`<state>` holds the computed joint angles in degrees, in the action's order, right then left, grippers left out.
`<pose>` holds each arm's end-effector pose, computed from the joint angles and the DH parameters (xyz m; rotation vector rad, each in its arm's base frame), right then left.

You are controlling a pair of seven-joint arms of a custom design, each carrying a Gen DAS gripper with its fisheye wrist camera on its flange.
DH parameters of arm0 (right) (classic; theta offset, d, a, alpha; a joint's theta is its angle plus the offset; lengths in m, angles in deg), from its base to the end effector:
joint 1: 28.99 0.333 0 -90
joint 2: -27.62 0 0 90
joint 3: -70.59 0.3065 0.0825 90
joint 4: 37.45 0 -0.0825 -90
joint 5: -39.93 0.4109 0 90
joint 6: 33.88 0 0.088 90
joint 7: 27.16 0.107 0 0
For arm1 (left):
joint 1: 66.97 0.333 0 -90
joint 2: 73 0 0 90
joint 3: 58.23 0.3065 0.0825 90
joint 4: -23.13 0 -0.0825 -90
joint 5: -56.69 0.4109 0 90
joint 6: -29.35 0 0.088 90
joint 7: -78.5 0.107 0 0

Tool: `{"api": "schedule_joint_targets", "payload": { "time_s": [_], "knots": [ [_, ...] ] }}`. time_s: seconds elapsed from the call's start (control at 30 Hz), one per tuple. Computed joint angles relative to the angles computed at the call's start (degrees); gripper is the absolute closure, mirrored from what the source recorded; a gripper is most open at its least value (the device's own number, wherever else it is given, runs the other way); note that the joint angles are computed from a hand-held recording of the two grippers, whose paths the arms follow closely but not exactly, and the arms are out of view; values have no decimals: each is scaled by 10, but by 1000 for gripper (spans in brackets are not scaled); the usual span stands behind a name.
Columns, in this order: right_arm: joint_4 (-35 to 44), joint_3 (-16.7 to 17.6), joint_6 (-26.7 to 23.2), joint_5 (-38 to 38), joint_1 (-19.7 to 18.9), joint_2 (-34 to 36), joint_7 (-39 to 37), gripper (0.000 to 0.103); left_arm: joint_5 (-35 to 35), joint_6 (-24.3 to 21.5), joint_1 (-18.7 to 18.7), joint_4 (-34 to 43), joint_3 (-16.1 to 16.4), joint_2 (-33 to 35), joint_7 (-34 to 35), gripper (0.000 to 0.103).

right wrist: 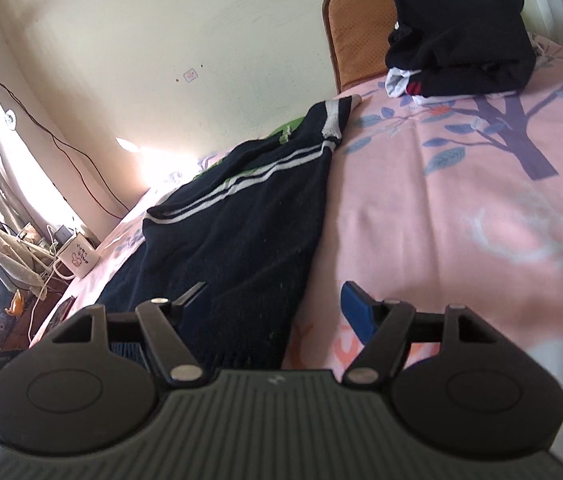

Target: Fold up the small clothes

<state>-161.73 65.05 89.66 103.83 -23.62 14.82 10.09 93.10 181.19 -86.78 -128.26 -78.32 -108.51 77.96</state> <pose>0.5420 0.0323 0.5115 -1.7470 1.2215 0.1732 0.3209 -0.2908 0.4670 -2.1141 1.4030 -0.9488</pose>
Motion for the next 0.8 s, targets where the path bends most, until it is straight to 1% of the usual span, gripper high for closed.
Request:
{"api": "schedule_joint_targets", "payload": {
  "time_s": [0.03,0.07,0.1,0.17,0.2,0.23,0.27,0.3,0.33,0.4,0.43,0.5,0.57,0.67,0.7,0.73,0.77,0.8],
  "knots": [
    [-9,0,-6,-7,-1,-8,3,29,-6,-6,-7,5,4,5,11,66],
    [-15,-2,-18,-10,-1,-12,4,29,-11,-12,-12,12,6,11,22,72],
    [-21,-4,-30,-8,-1,-16,3,29,-16,-6,-18,11,13,13,32,86],
    [-36,-5,-40,3,4,-29,-20,30,-22,12,-21,8,17,10,37,87],
    [-40,-4,-47,6,8,-32,-35,34,-20,20,-21,4,16,2,38,88],
    [-44,-1,-46,2,11,-35,-46,49,-16,27,-18,-2,12,-11,34,88],
    [-45,3,-43,-6,14,-37,-52,72,-13,32,-16,-8,6,-25,28,88],
    [-40,7,-46,-20,16,-34,-52,81,-8,37,-14,-18,0,-49,17,88],
    [-33,7,-55,-28,16,-29,-46,84,-4,40,-12,-28,-6,-74,6,88],
    [-22,0,-71,-22,16,-26,-49,85,3,41,-7,-46,-18,-119,-17,88],
    [-15,-10,-89,-3,14,-23,-57,86,6,43,-4,-52,-22,-134,-28,89],
    [-2,-27,-126,43,9,-15,-72,86,14,67,9,-65,-24,-155,-54,89],
    [15,-33,-143,81,2,-3,-75,86,29,109,36,-71,-23,-158,-72,89],
    [52,-28,-148,116,-6,28,-61,86,53,164,90,-53,-20,-133,-76,89],
    [70,-22,-142,122,-7,43,-55,86,64,190,114,-41,-15,-117,-70,89],
    [92,-15,-132,124,-7,60,-52,86,74,204,136,-21,-12,-94,-57,90],
    [122,-4,-116,122,-5,83,-52,86,84,202,148,3,-3,-67,-40,90],
    [143,7,-96,118,-2,98,-47,86,83,188,167,48,-1,-20,-10,90]
  ]
}}
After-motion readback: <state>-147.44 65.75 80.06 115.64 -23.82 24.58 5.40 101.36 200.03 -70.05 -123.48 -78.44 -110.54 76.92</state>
